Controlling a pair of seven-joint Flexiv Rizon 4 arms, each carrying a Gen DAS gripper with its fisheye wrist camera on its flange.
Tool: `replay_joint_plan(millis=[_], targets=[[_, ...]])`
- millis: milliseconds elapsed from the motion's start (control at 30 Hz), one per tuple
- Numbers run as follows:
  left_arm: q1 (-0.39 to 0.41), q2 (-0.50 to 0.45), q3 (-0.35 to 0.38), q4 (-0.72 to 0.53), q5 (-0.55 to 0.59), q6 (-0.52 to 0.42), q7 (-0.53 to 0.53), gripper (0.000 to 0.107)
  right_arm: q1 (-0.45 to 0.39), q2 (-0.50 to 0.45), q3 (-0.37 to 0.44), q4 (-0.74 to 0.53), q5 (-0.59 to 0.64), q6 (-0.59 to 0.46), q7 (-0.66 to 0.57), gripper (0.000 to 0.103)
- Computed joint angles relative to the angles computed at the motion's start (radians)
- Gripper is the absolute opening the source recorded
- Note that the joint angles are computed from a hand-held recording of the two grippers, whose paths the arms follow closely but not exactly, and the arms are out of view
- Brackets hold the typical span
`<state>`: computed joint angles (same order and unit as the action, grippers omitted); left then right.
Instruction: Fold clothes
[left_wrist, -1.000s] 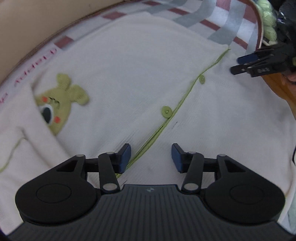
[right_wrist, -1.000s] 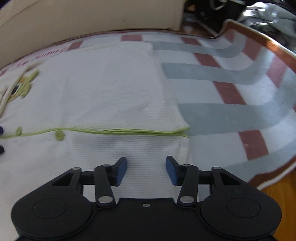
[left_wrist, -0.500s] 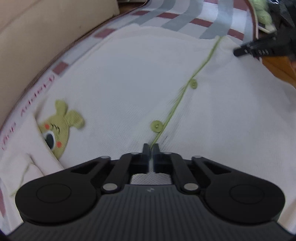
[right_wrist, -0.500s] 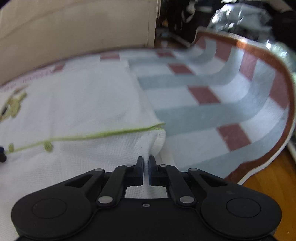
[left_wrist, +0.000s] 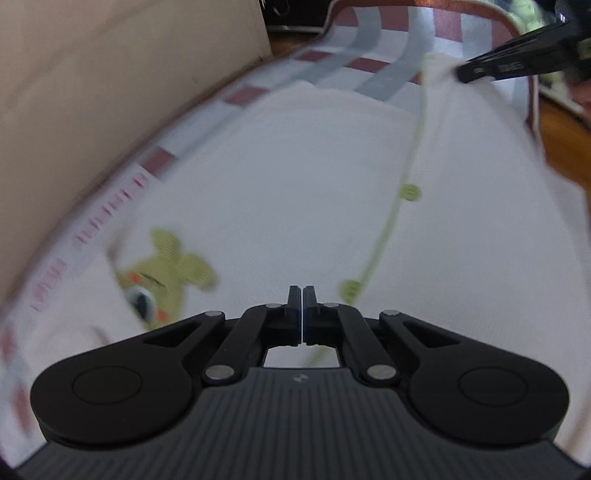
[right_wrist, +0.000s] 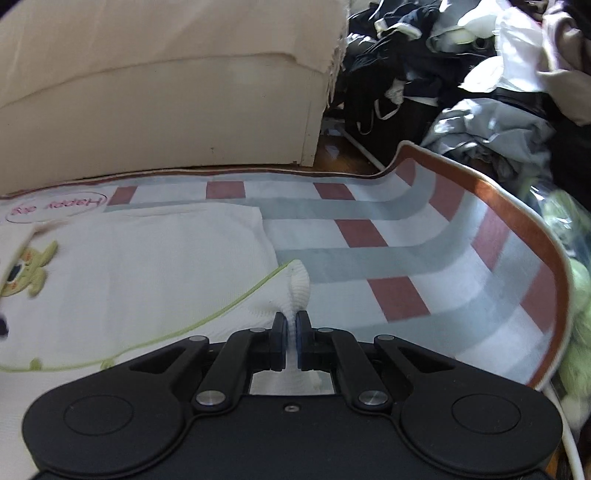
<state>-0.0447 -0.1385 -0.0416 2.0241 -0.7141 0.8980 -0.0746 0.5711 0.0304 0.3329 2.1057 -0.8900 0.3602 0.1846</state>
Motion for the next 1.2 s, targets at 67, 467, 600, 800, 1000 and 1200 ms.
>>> replay_joint_plan(millis=[67,467,600,800,1000,1200], targets=[[0.013,-0.014,0.010,-0.029,0.035,-0.085,-0.058,0.005,-0.009,-0.026,-0.015,-0.010,0.028,0.022,-0.048,0.005],[0.057,-0.065,0.018,-0.099,0.116,-0.274,-0.190,0.067,0.046,0.194,0.123,0.117,0.275,-0.029,0.480,0.045],[0.047,-0.053,0.006,-0.042,0.068,-0.190,-0.115,0.032,0.075,0.257,0.188,0.133,0.446,-0.047,0.662,0.045],[-0.010,-0.003,-0.018,0.078,-0.066,0.092,0.036,0.002,0.109,0.205,0.212,0.147,0.460,0.029,0.833,0.045],[-0.088,-0.005,-0.093,0.149,-0.312,0.457,0.163,0.002,0.134,0.164,0.185,0.150,0.443,0.044,0.917,0.047],[-0.082,0.047,-0.026,0.171,-0.145,0.327,0.051,0.005,0.144,0.117,0.161,0.125,0.438,0.004,0.855,0.016]])
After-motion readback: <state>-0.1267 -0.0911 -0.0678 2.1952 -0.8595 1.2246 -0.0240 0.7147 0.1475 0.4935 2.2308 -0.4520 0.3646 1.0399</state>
